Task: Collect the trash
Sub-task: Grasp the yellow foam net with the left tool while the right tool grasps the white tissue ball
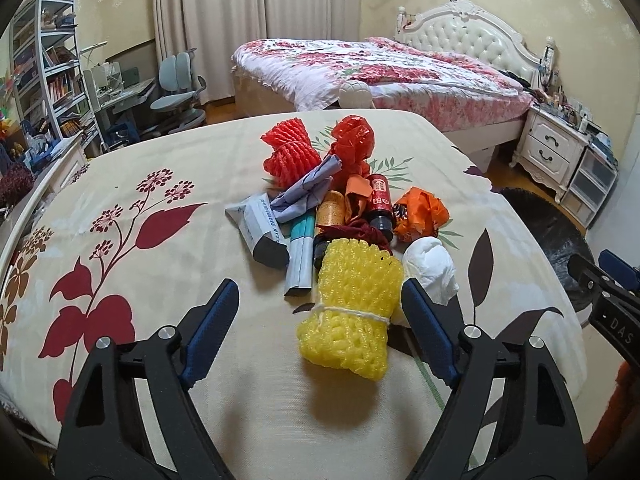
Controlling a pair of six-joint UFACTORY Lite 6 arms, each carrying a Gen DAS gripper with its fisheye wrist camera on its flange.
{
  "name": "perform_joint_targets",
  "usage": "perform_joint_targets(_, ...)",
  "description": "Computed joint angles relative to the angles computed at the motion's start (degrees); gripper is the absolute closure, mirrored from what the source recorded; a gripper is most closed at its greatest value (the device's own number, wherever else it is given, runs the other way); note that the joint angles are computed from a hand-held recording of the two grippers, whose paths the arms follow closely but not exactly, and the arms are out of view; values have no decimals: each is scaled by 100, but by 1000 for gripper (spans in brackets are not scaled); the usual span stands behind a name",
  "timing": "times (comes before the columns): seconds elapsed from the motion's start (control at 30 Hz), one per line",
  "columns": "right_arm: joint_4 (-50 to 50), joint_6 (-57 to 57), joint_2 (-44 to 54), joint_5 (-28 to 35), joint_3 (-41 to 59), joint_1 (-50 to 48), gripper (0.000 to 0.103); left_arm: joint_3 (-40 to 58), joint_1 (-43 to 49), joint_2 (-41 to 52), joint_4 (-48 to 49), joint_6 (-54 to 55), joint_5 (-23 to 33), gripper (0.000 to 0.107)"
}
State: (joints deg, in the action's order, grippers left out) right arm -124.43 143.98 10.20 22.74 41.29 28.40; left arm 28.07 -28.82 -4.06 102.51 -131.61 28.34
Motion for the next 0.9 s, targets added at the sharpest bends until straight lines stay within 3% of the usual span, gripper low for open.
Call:
perform_joint_targets(0.17,81,-77,97,-54,85,46,46,110,208,240,385,-226,-272,33)
perform_joint_targets(0.37,125,-145,135,-69,122,118,46,54,340,325,1105,-791,-617,63)
perform_joint_targets(0.5,218,-222,131,-66,136,201,45,-216,341,-24,1202,-928,-639,65)
perform_joint_targets(0.9,663,-677,409,-219,669,872,45,-995,987,-1599,179,379,-787,65)
